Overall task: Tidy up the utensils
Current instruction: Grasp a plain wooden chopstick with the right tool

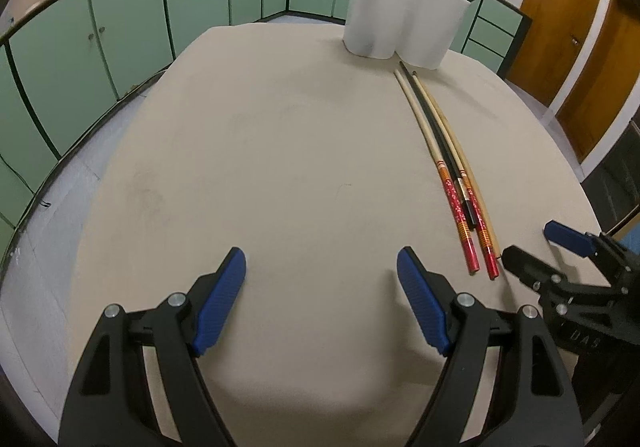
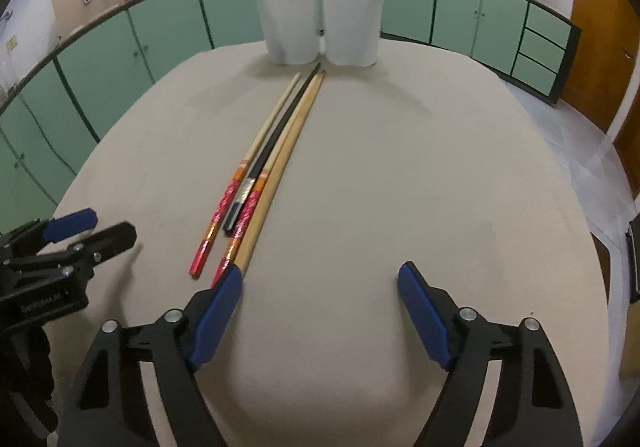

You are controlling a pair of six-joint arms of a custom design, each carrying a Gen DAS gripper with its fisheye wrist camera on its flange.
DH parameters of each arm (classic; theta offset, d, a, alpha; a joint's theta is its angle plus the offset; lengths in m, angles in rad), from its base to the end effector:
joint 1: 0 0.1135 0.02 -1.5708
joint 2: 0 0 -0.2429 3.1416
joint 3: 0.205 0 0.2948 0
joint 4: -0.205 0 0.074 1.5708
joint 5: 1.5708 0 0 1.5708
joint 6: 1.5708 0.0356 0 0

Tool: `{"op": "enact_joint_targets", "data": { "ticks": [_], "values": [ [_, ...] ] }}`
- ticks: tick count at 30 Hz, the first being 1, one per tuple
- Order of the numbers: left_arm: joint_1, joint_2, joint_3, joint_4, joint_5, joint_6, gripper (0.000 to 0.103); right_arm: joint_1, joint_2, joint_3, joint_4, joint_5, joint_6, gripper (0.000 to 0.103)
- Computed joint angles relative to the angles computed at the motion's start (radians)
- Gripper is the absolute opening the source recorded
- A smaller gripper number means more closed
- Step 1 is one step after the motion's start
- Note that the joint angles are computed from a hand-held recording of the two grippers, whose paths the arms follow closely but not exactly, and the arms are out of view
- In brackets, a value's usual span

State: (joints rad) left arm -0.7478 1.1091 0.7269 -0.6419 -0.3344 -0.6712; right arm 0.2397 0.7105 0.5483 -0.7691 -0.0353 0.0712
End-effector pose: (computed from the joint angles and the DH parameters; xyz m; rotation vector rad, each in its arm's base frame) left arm 0.1971 -0.1668 0.1871 -0.0226 2.5150 -0.1372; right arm 0.1899 0.0477 0.1966 -0.2258 2.4995 0.1724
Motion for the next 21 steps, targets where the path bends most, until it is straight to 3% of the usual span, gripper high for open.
{"op": "enact_joint_targets", "data": {
  "ticks": [10, 21],
  "values": [
    [0.013, -0.010, -0.006, 0.000, 0.003, 0.000, 0.076, 0.091, 0.010, -0.001, 0.020, 0.067, 0.025, 0.071],
    [0.015, -0.005, -0.002, 0.001, 0.005, 0.001, 0.077, 0.026, 0.036, 0.015, 0.034, 0.059, 0.014, 0.061]
  ]
}}
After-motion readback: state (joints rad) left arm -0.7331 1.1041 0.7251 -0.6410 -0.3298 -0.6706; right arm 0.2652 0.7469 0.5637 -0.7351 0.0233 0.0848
